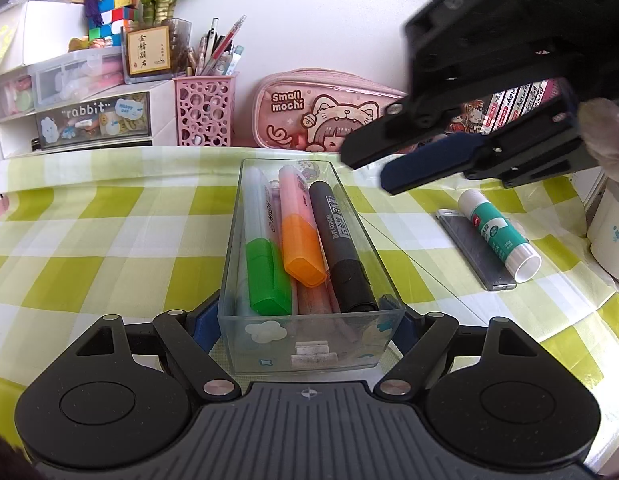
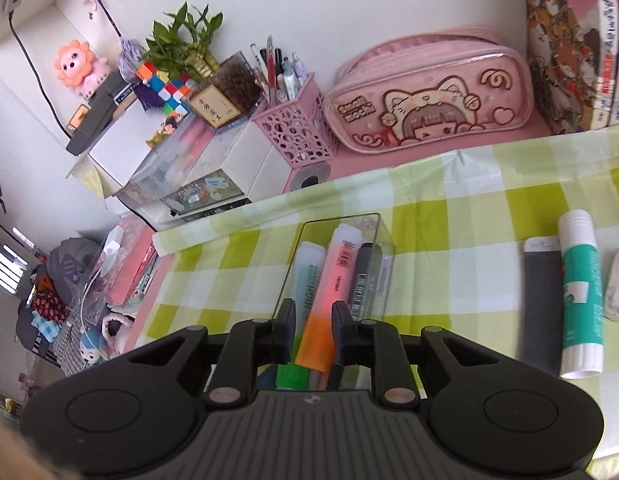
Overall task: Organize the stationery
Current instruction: 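Move the right gripper to the white glue stick and grasp it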
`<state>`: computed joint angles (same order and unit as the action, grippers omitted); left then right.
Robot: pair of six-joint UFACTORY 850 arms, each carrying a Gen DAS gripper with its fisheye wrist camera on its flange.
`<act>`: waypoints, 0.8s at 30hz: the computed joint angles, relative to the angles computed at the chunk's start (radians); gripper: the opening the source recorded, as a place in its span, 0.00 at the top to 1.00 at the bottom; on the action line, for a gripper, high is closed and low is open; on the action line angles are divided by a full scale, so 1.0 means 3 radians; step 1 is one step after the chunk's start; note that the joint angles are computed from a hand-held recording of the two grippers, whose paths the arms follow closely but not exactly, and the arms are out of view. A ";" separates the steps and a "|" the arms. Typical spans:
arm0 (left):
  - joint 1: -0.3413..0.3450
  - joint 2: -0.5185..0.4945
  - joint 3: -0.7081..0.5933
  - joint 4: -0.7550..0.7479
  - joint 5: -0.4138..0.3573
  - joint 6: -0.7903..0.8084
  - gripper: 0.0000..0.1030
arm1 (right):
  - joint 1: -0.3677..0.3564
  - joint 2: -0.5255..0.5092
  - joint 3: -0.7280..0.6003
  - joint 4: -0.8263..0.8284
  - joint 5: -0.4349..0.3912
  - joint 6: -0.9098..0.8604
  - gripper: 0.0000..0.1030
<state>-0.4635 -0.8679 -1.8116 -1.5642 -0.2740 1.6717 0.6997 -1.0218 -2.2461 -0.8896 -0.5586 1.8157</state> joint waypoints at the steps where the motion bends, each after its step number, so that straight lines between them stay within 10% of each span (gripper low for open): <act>1: 0.0000 0.0000 0.0001 -0.0003 -0.0001 0.0003 0.24 | 0.0018 0.0060 0.0105 -0.0157 -0.0035 0.0150 0.45; 11: 0.0000 0.0001 0.0002 0.0000 -0.0001 0.0002 0.24 | 0.0163 0.0725 0.1332 -0.1546 -0.0748 0.1958 0.27; 24: 0.0002 -0.0001 0.0000 -0.0001 -0.0003 0.0003 0.24 | 0.0317 0.0752 0.1656 -0.1727 -0.1201 0.2335 0.19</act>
<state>-0.4629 -0.8681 -1.8116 -1.5645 -0.2750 1.6726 0.7948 -0.7962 -1.7492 -1.4076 -0.9188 2.5161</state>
